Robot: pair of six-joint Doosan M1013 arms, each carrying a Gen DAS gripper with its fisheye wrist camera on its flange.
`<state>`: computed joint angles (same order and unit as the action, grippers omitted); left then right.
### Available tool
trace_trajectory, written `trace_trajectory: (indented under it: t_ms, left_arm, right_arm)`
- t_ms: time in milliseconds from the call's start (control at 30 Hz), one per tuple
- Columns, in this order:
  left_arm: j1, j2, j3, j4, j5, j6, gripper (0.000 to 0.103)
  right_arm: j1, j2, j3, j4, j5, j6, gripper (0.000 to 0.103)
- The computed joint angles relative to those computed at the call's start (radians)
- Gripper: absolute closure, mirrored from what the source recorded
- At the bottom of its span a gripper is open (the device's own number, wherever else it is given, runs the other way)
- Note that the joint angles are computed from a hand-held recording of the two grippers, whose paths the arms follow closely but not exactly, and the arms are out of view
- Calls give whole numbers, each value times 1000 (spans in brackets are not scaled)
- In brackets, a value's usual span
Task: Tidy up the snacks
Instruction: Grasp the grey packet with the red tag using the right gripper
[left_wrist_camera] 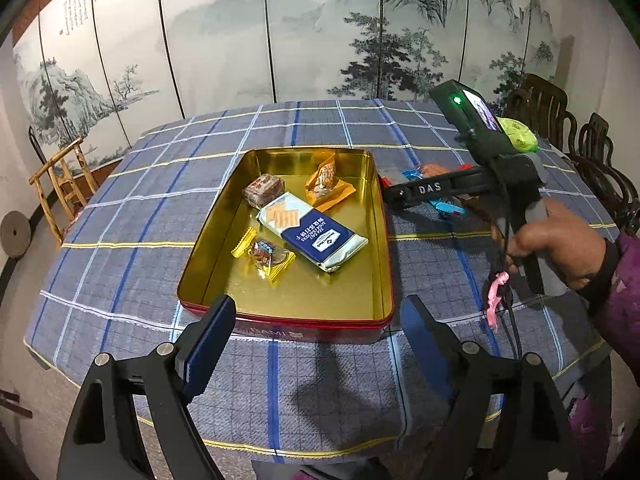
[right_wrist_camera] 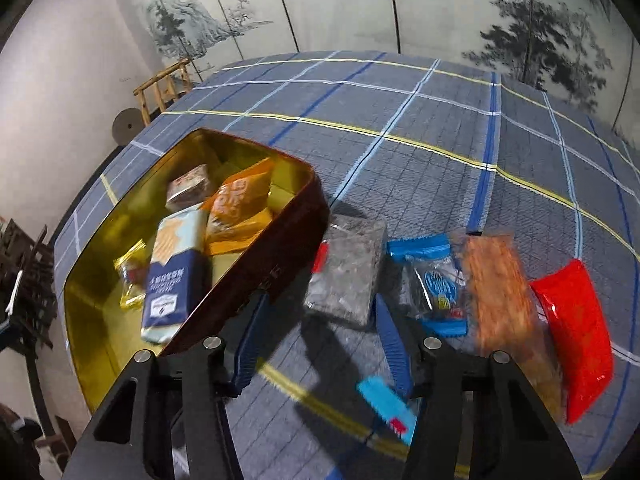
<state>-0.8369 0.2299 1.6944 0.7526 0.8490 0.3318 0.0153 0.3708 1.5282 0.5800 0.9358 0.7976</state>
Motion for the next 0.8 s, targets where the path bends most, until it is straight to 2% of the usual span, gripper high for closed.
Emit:
trace_trajectory:
  t_ms: [267, 367, 433, 567, 667, 800]
  left_arm:
    - [7, 7, -4, -46, 2, 20, 22]
    - [4, 3, -1, -34, -2, 14, 22]
    - [0, 3, -4, -28, -1, 13, 21]
    - [-9, 10, -20, -46, -17, 44, 21]
    - [-14, 24, -39, -69, -33, 82, 21]
    - [-18, 54, -77, -95, -61, 142, 21]
  right_arm:
    - [24, 33, -38, -91, -18, 76, 65]
    - [4, 6, -9, -32, -17, 32, 67]
    - [-36, -32, 28, 67, 24, -27, 67]
    - [-131, -130, 130, 159, 36, -98, 67]
    - [-202, -170, 173, 172, 22, -87, 67]
    - [-295, -188, 205, 94, -43, -18, 67]
